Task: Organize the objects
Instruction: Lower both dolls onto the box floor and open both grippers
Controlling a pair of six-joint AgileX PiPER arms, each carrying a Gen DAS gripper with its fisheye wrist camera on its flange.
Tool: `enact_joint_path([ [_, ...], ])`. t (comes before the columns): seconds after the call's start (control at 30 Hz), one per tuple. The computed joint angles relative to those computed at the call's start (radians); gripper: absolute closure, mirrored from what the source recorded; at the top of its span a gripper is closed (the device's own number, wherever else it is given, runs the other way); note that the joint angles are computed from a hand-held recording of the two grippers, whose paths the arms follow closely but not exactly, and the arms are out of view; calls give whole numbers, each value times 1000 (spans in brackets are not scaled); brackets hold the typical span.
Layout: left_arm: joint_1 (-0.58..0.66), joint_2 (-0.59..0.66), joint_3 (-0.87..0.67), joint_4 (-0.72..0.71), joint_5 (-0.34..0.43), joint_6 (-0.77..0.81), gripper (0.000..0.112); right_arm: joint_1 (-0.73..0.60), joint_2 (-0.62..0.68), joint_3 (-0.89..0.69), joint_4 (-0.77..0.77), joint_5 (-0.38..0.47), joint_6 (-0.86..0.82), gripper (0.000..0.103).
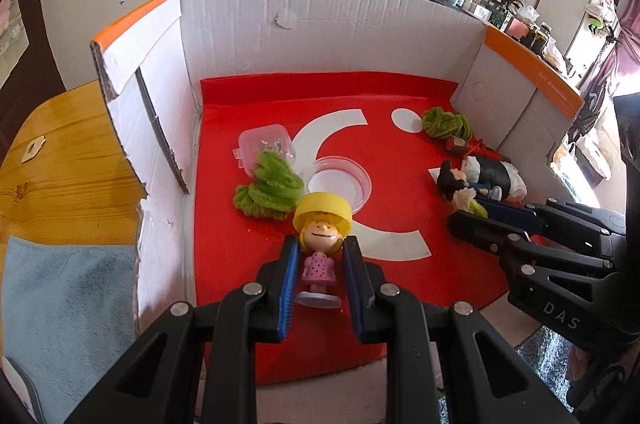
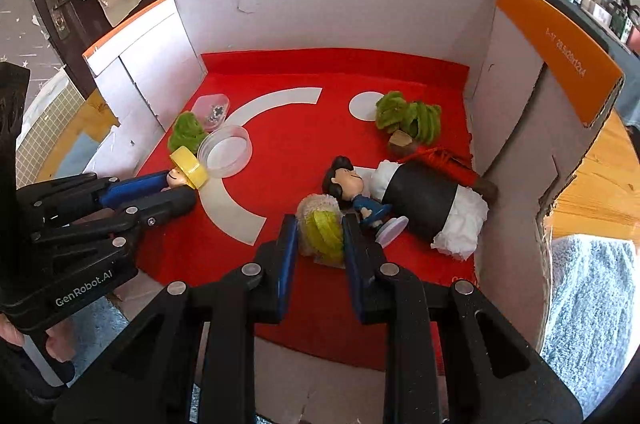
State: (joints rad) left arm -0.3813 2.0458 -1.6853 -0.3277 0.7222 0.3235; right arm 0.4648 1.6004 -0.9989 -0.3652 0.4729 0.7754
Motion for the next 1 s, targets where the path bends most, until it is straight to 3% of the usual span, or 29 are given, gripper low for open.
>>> enact_joint_path([
  [0.47,-4,-3,9,11,-16,-12,88,13,-2,1,-22,6,25,81],
  [0.67,-5,-22,36,2,-35,-4,80,16,-13,15,-24,2,26,78],
  [0.77,-5,-31,46,0,-43,-2,79,19,-18,19,-37,4,40,72],
  [0.87,-6,-37,55,0,-47,-1,79,29,-25,25,-59,5,62,54],
  [1.0,-8,-39,61,-1,-53,-2,79,36,-32,27,-73,9,79,53],
])
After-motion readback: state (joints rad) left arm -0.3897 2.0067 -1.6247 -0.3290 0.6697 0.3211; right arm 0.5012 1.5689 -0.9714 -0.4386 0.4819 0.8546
